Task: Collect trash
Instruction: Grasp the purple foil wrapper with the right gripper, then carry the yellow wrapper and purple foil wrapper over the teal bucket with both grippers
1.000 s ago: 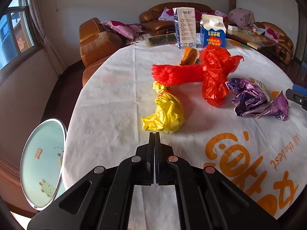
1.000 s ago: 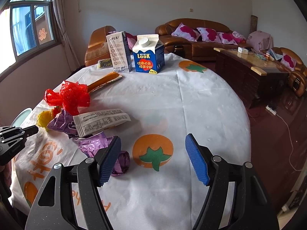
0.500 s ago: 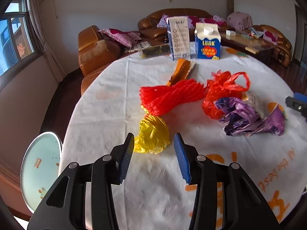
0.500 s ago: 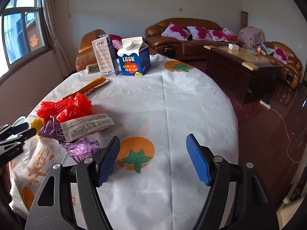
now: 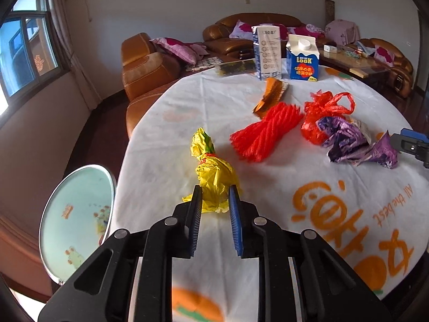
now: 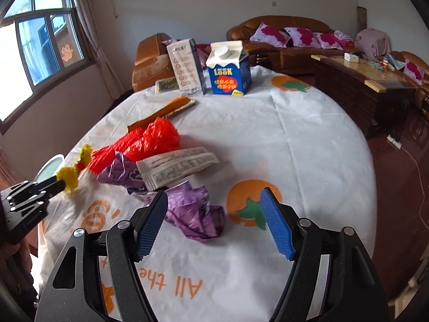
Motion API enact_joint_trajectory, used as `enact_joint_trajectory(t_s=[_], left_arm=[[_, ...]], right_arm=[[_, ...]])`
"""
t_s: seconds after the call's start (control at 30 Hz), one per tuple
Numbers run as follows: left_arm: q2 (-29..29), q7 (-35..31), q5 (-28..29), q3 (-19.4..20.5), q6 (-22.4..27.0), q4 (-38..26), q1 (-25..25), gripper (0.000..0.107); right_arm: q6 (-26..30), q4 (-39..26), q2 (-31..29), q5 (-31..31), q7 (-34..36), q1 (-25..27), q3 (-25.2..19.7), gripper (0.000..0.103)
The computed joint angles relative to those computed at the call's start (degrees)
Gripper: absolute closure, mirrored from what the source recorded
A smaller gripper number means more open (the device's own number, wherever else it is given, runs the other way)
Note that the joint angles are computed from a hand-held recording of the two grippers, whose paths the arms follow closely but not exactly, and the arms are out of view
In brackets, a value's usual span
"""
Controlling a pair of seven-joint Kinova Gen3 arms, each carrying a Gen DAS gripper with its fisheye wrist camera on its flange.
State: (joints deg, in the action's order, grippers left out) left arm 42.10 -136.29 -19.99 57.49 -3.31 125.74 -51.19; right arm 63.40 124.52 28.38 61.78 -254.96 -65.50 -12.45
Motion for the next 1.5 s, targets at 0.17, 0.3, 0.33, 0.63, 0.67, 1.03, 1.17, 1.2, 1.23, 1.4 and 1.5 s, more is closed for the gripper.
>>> enact_joint_trajectory(t_s=[0.17,0.3,0.33,0.63,0.67,1.03,1.17,1.2,1.23,1.4,1.5], left_arm=[[1.13,-0.83,-0.17,1.01,1.44,-0.30,-3.24,0.088],[1.99,-2.28,1.07,3.62,2.87,-0.64,-5.85,0.088],[2.15,-2.77,1.53,4.27,3.29,-0.81,-6.47,0.088],[3.00,-7.75,6.60,8.69,5.40,-2.13,-11.40,0.088],[3.11,-8.25,7.11,9.28,5.62,-2.42,-12.06,0.088],[1.49,-9.56,9.25,8.72,1.49,-3.81,-14.43,0.088],[0.14,-6.87,6.92,6.56,-1.70,-3.77,-13.29,0.088],[-0.14,-6.11,6.42,5.89,-2.42,-3.94,-13.01,0.088],[-0.29,-5.24,5.97,5.68,-2.44,-4.18,-13.00,0.088],[-1.43,-1.09,3.95,2.38,-3.80,-5.94,-11.07,0.088],[-1.97,1.26,2.72,0.11,-4.44,-7.09,-9.72,0.088]], right_arm=[[-7.20,1.36,0.40,4.19,-0.83,3.04,0.29,0.053],[-7.09,1.44,0.64,6.39,-0.22,2.13,0.46,0.077],[-5.79,0.89,0.85,5.99,0.63,1.64,0.33,0.078],[2.26,-0.34,0.70,8.06,2.86,-1.71,-0.68,0.080],[2.89,-0.54,0.59,8.25,3.29,-1.64,-0.82,0.080],[4.65,-5.47,-0.28,13.47,15.34,3.08,-0.31,0.080],[2.12,-7.90,0.47,16.13,20.77,5.74,0.56,0.080],[1.20,-8.48,0.68,17.04,22.09,6.48,0.86,0.080],[0.34,-9.04,0.87,17.80,23.23,7.19,1.17,0.080],[-3.79,-12.00,2.16,21.23,28.18,10.29,2.59,0.080],[-6.10,-13.80,2.92,22.44,30.85,11.79,3.27,0.080]])
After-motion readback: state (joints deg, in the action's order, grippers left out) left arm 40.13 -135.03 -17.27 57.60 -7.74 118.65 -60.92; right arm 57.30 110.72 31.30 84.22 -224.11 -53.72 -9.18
